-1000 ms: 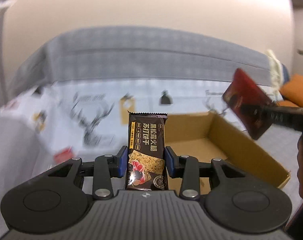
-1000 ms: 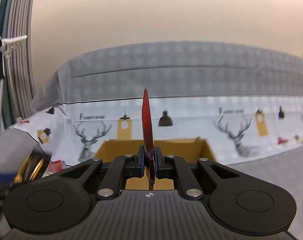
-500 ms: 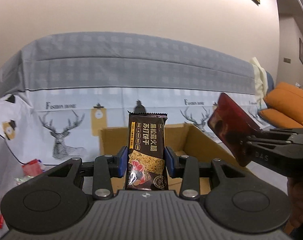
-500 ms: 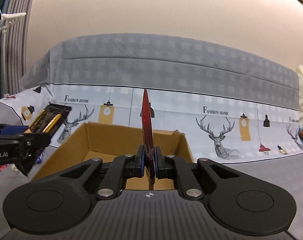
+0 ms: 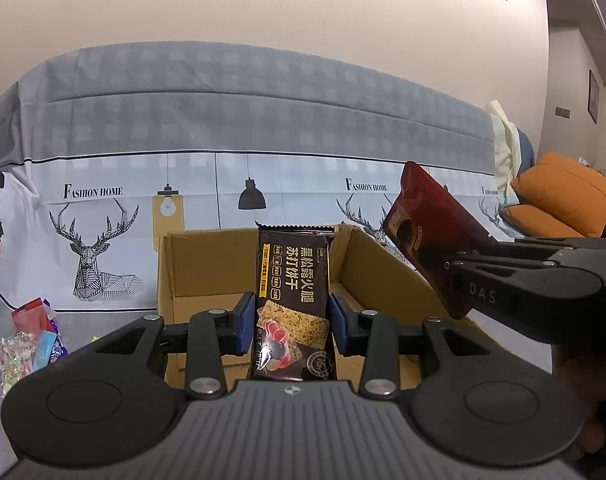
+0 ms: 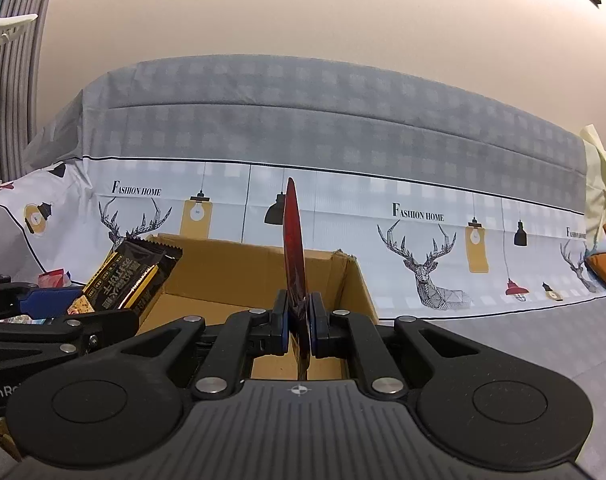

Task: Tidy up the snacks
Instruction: 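Lower both snacks into the cardboard box and open both tools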

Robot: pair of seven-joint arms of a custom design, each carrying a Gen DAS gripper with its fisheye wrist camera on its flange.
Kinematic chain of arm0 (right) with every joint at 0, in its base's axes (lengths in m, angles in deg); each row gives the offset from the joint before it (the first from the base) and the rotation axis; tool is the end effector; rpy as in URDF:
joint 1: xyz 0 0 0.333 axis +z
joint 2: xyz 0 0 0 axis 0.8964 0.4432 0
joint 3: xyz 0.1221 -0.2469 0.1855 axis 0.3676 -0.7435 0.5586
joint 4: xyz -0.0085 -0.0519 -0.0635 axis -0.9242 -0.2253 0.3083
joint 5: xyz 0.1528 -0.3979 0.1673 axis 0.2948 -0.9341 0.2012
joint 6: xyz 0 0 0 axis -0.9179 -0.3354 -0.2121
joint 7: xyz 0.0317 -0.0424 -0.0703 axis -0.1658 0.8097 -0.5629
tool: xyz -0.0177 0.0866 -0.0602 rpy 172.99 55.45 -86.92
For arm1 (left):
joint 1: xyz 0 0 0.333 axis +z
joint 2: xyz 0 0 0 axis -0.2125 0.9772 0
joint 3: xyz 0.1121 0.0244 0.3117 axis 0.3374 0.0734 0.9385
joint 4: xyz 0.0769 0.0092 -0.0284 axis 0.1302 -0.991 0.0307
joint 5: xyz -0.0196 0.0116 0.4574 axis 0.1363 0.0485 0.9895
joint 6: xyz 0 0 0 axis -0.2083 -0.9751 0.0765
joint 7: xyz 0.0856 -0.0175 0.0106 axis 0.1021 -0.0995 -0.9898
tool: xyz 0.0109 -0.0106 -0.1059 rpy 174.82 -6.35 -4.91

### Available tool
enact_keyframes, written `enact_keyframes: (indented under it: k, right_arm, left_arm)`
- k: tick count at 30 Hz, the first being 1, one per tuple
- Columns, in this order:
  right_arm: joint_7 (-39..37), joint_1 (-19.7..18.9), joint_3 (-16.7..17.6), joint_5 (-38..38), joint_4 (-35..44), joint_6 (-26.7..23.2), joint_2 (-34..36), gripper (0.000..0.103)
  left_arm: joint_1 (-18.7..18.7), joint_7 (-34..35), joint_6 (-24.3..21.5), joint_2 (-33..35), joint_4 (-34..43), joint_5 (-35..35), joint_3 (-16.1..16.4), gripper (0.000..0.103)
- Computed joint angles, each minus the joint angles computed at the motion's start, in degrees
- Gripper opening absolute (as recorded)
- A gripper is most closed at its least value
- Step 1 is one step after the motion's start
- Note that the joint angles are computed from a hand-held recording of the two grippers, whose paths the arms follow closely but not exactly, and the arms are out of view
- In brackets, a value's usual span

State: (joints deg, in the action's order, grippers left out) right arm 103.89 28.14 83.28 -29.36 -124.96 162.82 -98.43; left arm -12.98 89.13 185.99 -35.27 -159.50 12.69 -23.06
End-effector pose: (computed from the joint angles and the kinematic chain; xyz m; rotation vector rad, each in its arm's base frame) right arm 0.4397 0.2476 0.4720 -1.5726 1.4459 -1.0466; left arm 0.4562 -0.2438 0.4574 -1.3333 1.8023 -1.2510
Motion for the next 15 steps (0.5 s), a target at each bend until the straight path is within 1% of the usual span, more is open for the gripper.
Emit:
enact_keyframes:
  k: [6,10,15]
  right_arm:
    - [0.48,-0.77,0.62,0.01,0.26,-0.15,-0.13,0.01]
    - [1.43,-1.72,1.62,0.17,0.23,-0.09,-1.42,0.01]
    - [2.26,-2.37,2.13,0.31,0.05,0.17,-2.19,0.01]
  left_arm:
    - [0.26,0.16,-0.45,-0.2,-0.02,0.11,-0.27,0.043]
    - [1.01,0.38,-0.51,-0.2,0.06,-0.39,-1.34,0.043]
    - [0.83,0.27,-0.65,-0.06,0.1,0.07,-0.94,0.043]
